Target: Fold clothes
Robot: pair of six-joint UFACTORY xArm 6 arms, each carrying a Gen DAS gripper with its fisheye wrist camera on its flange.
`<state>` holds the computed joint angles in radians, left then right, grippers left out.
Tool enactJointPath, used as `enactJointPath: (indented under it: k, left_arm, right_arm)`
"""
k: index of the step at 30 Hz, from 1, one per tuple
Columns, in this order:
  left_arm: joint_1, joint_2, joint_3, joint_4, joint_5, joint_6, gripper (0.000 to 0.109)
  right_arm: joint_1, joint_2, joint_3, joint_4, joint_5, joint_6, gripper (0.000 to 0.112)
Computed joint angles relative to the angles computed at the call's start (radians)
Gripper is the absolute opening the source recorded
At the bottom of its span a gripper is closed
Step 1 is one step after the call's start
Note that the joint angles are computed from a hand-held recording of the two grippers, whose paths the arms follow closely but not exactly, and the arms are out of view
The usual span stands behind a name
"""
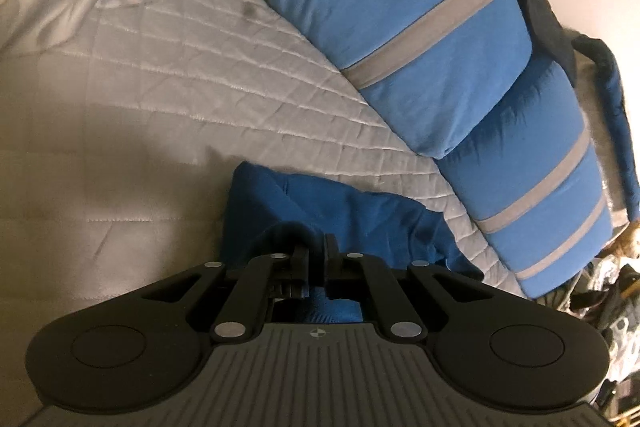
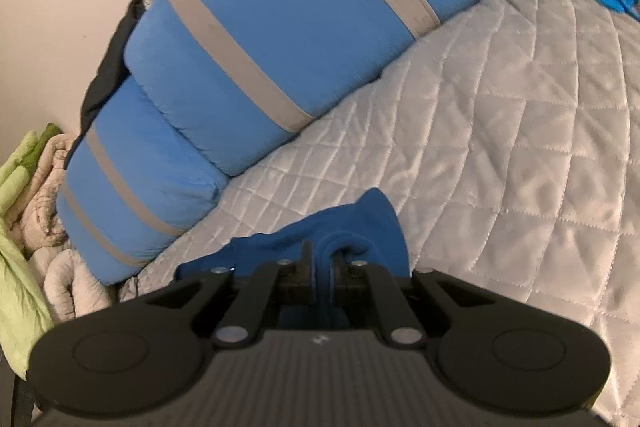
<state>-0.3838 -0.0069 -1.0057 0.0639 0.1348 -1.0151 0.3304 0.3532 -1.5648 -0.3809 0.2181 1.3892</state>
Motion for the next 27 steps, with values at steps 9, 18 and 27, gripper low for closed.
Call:
enactJointPath:
  k: [9, 18, 27]
  left_arm:
    - [-0.065, -0.044, 0.068, -0.484, -0.063, 0.429, 0.036]
    - [-0.088, -0.094, 0.114, -0.463, 0.006, 0.47, 0.037]
    - [-0.088, -0.096, 0.066, -0.319, 0.139, 0.397, 0.011]
  right_arm:
    - [0.023, -0.026, 0.078, 0.319, -0.081, -0.295, 0.073]
    - [0.08, -0.084, 0.135, 0.651, -0.035, -0.626, 0.077]
    - [0.094, -0.087, 0.116, 0.705, 0.025, -0.708, 0.022]
